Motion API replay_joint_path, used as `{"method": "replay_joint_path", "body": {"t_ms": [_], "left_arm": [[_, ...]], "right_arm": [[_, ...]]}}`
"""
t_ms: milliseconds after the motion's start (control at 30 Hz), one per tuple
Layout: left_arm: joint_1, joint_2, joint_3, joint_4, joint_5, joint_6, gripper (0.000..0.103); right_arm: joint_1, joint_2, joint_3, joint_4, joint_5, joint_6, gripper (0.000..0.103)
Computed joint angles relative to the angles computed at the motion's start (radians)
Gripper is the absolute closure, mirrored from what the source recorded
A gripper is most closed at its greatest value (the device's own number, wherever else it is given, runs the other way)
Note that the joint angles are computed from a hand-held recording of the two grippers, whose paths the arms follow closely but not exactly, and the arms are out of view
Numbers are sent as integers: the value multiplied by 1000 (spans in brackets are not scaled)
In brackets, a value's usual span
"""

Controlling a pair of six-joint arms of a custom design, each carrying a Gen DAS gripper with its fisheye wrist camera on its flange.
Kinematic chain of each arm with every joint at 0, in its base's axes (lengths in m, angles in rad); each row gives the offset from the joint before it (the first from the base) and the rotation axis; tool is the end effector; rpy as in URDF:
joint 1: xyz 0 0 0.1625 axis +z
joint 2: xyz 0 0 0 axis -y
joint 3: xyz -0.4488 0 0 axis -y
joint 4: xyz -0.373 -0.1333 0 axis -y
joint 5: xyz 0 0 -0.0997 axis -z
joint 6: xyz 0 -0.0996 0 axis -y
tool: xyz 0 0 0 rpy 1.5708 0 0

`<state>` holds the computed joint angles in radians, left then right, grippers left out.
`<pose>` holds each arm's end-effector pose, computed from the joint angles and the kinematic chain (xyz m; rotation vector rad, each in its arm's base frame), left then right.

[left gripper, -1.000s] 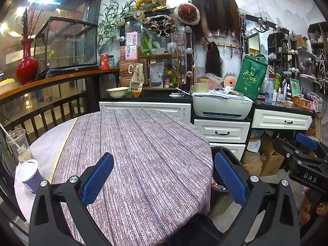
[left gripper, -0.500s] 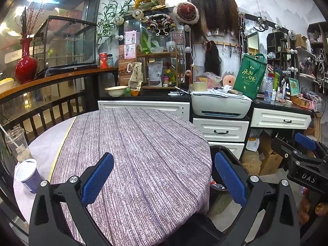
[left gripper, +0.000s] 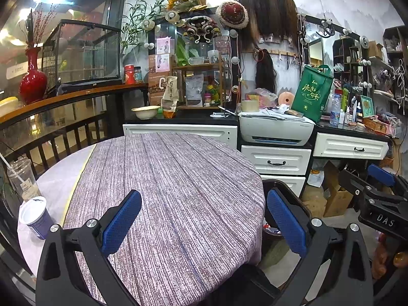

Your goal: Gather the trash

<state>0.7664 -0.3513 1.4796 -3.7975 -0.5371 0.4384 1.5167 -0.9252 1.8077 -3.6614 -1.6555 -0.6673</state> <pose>-0.3322 -0.6236 0.0455 0.5800 1.9679 -1.3665 0.0903 -0.6410 0.2909 0.6188 -2.1735 1.4248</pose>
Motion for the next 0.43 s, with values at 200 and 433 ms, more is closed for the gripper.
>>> {"method": "replay_joint_path", "body": {"t_ms": [200,433], "left_arm": [[4,-8,0,26,-6,-16,5],[9,-18,2,53,-6,-36,5]], "right_arm": [[-1,0,3,3,-1,2,6],[-3,-1,0,10,0,2,6]]}}
